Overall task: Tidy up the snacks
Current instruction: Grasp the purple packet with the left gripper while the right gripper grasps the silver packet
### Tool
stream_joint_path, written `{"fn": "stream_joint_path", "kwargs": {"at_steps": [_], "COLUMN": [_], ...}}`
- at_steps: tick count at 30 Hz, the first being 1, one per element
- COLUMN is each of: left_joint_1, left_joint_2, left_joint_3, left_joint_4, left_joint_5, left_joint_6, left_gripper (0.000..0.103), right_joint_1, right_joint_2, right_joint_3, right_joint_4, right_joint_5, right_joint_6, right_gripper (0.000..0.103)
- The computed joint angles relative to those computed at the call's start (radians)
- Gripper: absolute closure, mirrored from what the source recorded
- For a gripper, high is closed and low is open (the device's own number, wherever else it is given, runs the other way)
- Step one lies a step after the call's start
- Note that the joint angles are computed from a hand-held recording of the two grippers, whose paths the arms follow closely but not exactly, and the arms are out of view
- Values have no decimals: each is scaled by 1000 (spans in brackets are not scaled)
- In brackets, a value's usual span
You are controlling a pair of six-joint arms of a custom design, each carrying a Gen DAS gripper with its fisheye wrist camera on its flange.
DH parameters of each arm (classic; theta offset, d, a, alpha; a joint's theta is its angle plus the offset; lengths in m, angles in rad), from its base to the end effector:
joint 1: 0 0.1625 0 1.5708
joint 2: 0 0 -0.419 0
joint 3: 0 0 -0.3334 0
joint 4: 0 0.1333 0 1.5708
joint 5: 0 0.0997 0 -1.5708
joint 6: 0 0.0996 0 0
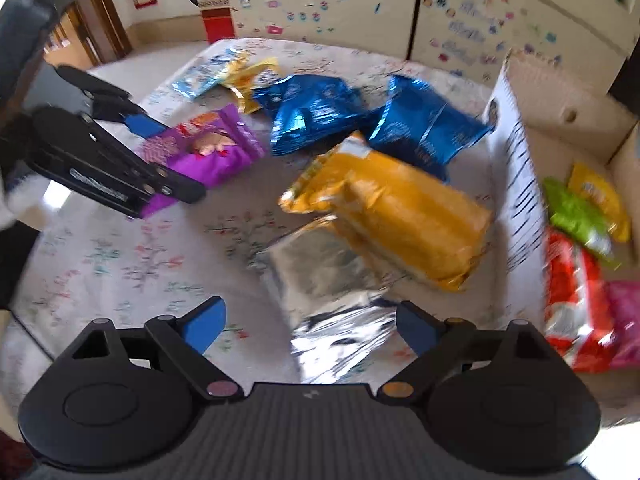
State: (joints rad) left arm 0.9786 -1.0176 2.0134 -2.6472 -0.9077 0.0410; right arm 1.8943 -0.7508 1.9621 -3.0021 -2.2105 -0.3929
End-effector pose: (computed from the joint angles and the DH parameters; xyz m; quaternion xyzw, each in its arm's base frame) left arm -0.1216 -0.5294 0.1690 0.2817 0.9019 -0.1252 0.3026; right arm 0.2412 -0.4870 0.0800 0.2985 -0.8958 0.0933 0.3160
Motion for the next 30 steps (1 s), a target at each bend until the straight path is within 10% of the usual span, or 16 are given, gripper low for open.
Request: {"fn": "stream_joint_path", "kwargs": {"at_steps": [15, 26, 30], "left_joint_1": [-13, -15, -18], "left_joint_2": [32, 39, 36], "left_joint_3": [-9, -7, 1], "left_joint_4": [-1, -13, -21], "left_joint_5": [49, 51, 51], "left_joint_6": [34, 59, 63], "left_gripper": [30, 26, 30], "right_joint_1": [-13, 8, 9], "right_joint_2": [29, 93, 100], "right_joint_3": [-64, -65, -74], "right_joint_4": [102, -2, -15], "right_joint_5": [11, -21, -23], "right_joint_6": [-2, -38, -26], "right_gripper": [24, 15, 31]}}
